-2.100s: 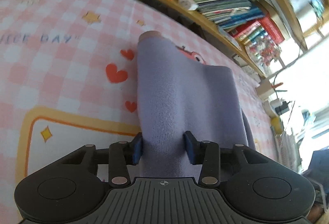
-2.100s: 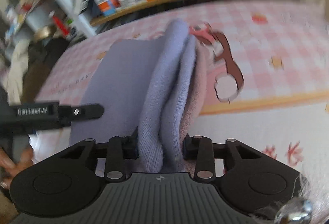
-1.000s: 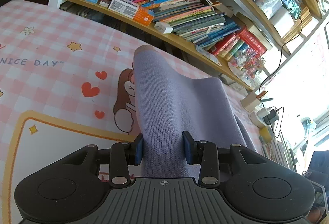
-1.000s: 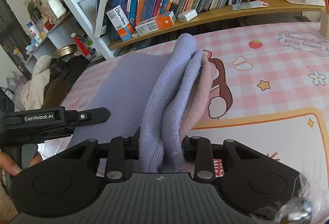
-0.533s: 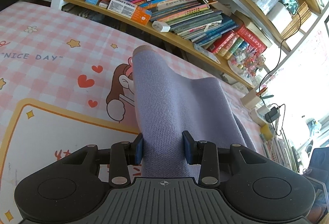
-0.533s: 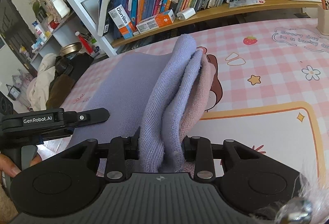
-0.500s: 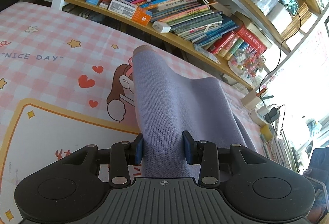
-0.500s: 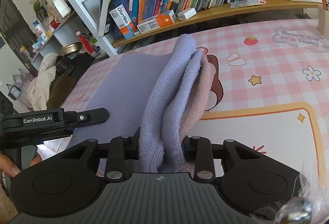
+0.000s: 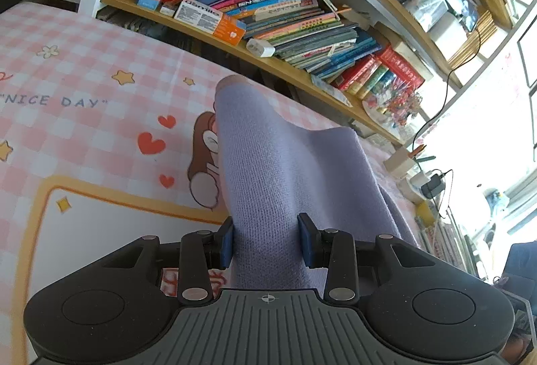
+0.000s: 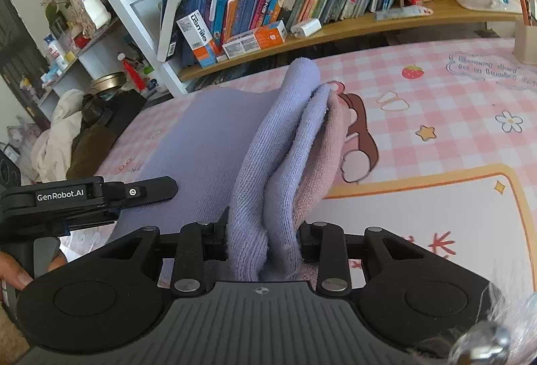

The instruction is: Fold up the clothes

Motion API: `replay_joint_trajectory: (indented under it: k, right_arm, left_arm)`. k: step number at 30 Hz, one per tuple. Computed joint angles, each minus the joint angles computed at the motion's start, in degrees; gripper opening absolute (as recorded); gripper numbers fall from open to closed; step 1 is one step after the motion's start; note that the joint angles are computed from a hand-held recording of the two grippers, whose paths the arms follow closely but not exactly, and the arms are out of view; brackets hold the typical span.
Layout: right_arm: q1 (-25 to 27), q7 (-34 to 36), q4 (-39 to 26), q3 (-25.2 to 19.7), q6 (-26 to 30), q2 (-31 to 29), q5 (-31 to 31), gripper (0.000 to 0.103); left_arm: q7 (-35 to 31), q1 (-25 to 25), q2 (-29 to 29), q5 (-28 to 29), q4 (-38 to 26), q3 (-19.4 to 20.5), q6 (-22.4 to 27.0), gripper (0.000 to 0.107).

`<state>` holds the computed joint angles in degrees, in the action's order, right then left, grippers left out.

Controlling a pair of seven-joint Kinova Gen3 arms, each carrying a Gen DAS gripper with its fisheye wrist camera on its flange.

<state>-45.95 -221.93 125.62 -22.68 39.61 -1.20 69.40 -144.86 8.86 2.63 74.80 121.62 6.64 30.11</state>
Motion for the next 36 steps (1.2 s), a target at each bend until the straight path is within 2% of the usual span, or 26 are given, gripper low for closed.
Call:
replay_joint_trajectory:
  k: [3, 9, 18, 27, 36]
  right_arm:
    - [-1.59, -0.63, -3.46, -0.52, 3.69, 2.95, -0.21, 0.03]
    - [-6.31, -0.15, -10.37, 1.49, 9.1, 8.56, -1.2, 0.03]
    - [-12.7, 0.43, -20.19, 6.65, 12.86, 16.73, -0.81, 0.03]
    - [-14.19, 9.44, -29.36, 11.83, 9.03, 22.74, -1.67, 0.03]
    - [-10.14, 25.19, -37.77, 17.67, -0.1, 28.03, -5.9, 0.03]
  left_arm:
    - [-2.59, -2.34, 0.76, -0.51, -0.91, -1.63, 4.21, 0.036]
    - [-7.15, -8.09, 3.52, -1.92, -2.89, -3.91, 12.28, 0.036]
    - [-12.59, -16.32, 7.31, -4.97, -6.64, -5.58, 20.97, 0.036]
    - [-14.53, -23.32, 11.28, -4.79, -10.29, -6.59, 25.97, 0.037]
    - [-12.79, -25.51, 18.64, -3.77, -19.0, -4.15, 23.93, 0.037]
